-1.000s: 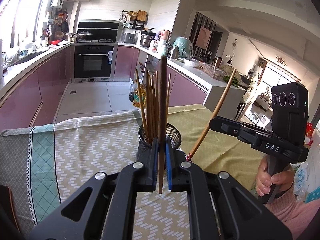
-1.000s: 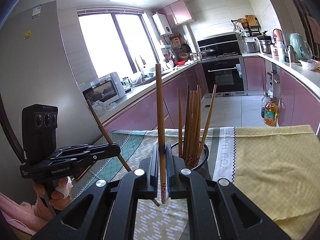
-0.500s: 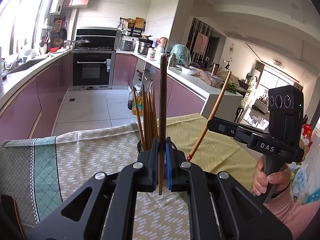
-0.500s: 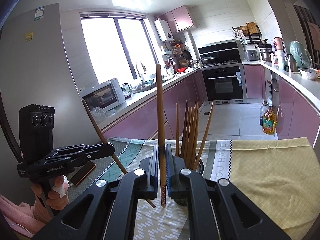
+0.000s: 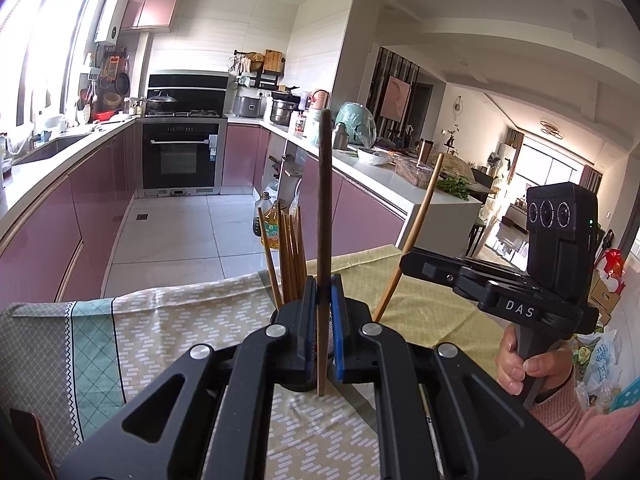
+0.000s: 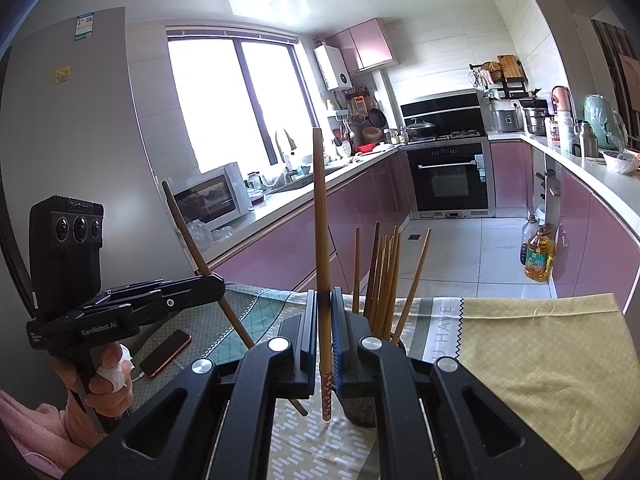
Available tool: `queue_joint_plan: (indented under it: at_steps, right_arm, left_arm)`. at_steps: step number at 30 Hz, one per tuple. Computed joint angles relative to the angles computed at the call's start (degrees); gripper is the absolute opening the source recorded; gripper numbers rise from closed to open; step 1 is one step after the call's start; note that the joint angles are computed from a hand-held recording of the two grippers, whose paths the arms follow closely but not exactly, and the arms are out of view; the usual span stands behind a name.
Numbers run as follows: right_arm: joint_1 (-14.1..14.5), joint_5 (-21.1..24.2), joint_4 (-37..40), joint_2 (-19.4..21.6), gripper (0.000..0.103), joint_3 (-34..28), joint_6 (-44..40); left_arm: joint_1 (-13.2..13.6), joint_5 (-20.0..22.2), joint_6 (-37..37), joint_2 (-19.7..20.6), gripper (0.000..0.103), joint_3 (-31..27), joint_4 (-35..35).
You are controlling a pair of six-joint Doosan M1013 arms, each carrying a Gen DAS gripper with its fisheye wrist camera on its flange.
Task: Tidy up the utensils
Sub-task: 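Lower the chopstick into the mesh cup with the right gripper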
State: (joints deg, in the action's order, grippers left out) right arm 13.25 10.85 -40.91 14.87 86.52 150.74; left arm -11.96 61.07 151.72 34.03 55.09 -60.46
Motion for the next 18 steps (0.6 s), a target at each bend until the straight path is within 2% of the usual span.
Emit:
queue_joint_plan:
  at_steps: [18]
  right_arm:
    - [-0.11, -0.26, -3.19, 0.34, 0.006, -0.76, 2.51]
  left_arm:
    - [-0.33, -1.72, 1.35, -0.38, 0.008, -0.28, -1.81]
